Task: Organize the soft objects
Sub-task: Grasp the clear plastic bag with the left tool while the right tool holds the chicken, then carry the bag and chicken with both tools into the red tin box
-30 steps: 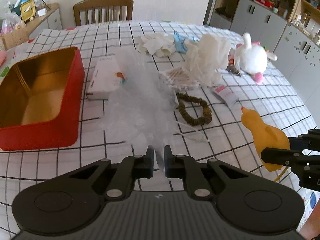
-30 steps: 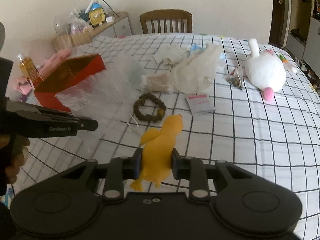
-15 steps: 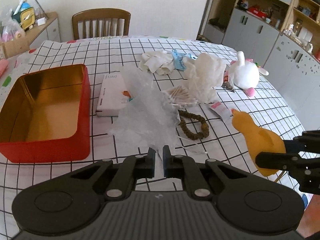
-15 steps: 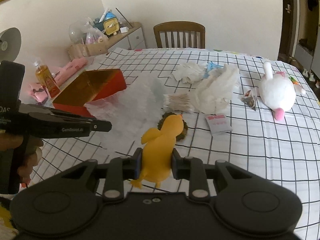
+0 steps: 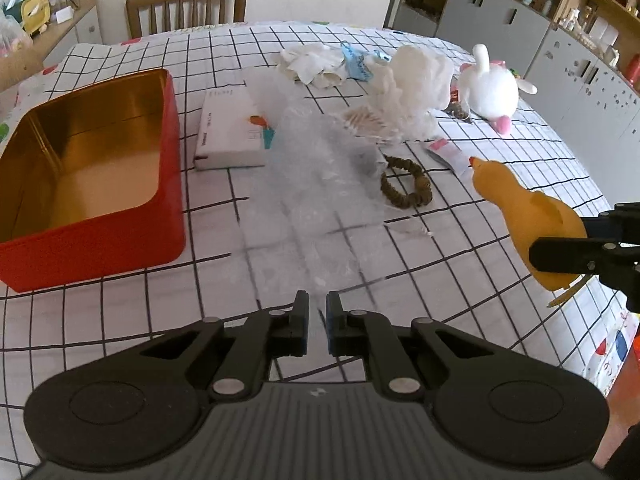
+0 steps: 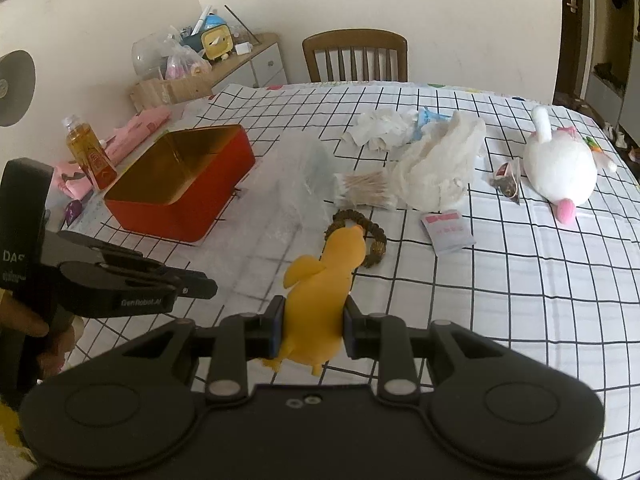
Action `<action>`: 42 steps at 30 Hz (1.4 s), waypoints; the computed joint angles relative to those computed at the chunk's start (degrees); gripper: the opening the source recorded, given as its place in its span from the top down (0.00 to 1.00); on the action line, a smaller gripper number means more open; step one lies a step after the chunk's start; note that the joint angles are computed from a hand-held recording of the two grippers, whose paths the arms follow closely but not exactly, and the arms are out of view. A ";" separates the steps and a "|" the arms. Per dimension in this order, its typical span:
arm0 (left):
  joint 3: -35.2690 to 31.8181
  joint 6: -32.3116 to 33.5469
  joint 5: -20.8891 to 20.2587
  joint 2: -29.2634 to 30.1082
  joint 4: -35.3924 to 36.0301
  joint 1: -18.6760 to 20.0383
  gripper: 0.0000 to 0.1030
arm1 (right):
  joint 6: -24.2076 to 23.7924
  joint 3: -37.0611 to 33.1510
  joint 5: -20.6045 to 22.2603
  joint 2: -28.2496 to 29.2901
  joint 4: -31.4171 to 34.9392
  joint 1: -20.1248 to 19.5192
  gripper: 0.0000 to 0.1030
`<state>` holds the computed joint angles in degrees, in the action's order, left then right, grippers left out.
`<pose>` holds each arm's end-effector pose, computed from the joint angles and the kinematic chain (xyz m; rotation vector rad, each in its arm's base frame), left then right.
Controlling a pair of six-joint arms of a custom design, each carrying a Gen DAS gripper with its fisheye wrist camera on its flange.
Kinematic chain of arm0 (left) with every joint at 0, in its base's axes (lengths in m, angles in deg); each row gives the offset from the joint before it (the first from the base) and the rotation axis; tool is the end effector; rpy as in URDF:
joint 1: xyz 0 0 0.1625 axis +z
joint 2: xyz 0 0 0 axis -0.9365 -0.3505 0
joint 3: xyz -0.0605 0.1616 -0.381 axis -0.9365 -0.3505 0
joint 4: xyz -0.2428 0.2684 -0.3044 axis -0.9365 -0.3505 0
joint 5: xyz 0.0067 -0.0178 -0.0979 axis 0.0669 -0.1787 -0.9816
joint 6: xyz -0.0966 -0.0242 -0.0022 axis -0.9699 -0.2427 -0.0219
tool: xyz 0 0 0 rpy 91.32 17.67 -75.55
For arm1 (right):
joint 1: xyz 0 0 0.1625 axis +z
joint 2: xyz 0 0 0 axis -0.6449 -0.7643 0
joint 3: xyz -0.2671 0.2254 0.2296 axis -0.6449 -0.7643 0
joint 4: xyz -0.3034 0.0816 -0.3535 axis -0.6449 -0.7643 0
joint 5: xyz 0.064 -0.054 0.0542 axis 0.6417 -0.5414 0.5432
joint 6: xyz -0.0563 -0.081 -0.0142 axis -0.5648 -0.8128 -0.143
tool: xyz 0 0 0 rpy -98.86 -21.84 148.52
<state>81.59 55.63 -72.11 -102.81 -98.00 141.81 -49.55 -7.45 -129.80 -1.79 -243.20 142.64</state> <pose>-0.1009 -0.8916 0.1983 0.9283 2.5020 -0.3791 0.2569 -0.7744 0.0966 0.3544 -2.4605 0.8750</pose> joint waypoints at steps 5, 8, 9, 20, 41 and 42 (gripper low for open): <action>0.37 1.46 0.38 -0.23 -1.13 -0.08 0.75 | 0.20 -0.05 -0.03 0.04 0.09 0.05 0.73; 0.77 1.63 0.08 -0.51 -1.93 -0.10 0.29 | 0.19 -0.04 0.05 0.01 0.12 0.04 0.73; 0.97 1.68 -0.34 -0.69 -2.46 -0.07 0.27 | 0.14 -0.06 0.06 0.03 0.13 0.04 0.73; -4.01 7.18 -1.43 3.70 -2.69 -0.09 0.14 | 0.63 -0.50 -0.55 0.23 0.51 0.04 0.73; -13.66 12.09 1.16 12.45 -1.20 0.29 0.16 | 2.91 1.05 -2.31 -0.98 1.18 -0.75 0.73; -13.53 12.30 0.86 12.38 -1.55 0.31 0.26 | 2.96 1.03 -2.26 -0.98 1.28 -0.79 0.73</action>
